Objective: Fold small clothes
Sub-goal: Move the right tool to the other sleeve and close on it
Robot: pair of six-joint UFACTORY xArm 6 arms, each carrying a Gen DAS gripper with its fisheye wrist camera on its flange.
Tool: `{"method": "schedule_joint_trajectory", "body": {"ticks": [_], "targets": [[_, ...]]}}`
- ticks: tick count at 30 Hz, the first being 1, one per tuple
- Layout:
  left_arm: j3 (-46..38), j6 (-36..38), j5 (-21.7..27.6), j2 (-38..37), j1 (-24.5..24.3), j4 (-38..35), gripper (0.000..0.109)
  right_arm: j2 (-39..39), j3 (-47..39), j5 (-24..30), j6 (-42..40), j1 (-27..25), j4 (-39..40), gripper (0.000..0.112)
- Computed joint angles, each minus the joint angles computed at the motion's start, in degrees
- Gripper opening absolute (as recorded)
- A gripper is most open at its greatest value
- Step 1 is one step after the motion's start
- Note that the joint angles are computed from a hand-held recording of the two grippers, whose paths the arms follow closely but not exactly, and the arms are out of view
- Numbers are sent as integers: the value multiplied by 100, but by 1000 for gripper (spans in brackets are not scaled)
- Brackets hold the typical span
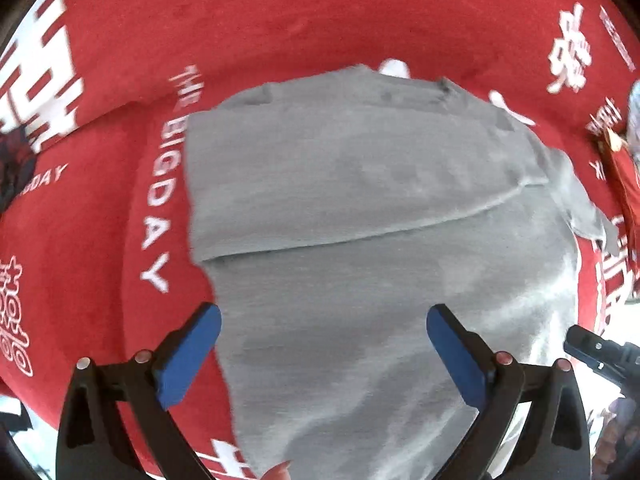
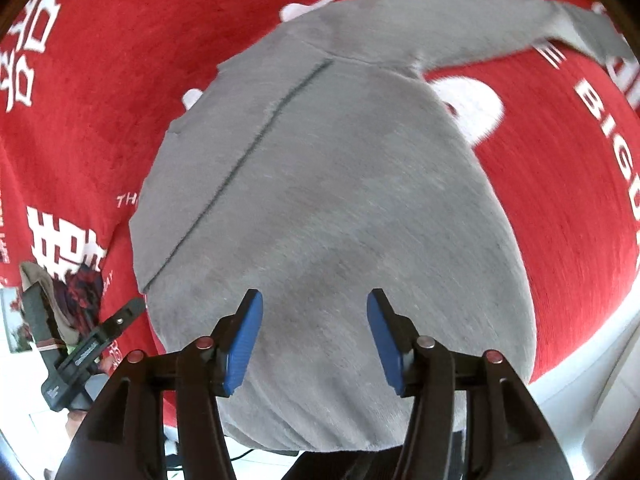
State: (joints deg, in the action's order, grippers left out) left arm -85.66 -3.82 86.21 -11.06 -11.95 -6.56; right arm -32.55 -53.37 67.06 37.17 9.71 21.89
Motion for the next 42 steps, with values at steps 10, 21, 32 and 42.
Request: {"method": "schedule_joint_trajectory", "body": {"ticks": [10,21,32,42], "targets": [[-673,-897,614,762,-844,234,103,-180,293,261,-656,-1109,473,59],[-2202,-1589,815,2082,-1798,135,103,466,56,-18,-1962,-3348,1030,59],[-4543,-2098,1343,3693,-2411,617,103,1197,315,-1118,-2092,-4557,2833,59],[-5486,-2441,1669,4349,-2335,588,103,1611,345,-2022,-1958,-4758,3808,59]]}}
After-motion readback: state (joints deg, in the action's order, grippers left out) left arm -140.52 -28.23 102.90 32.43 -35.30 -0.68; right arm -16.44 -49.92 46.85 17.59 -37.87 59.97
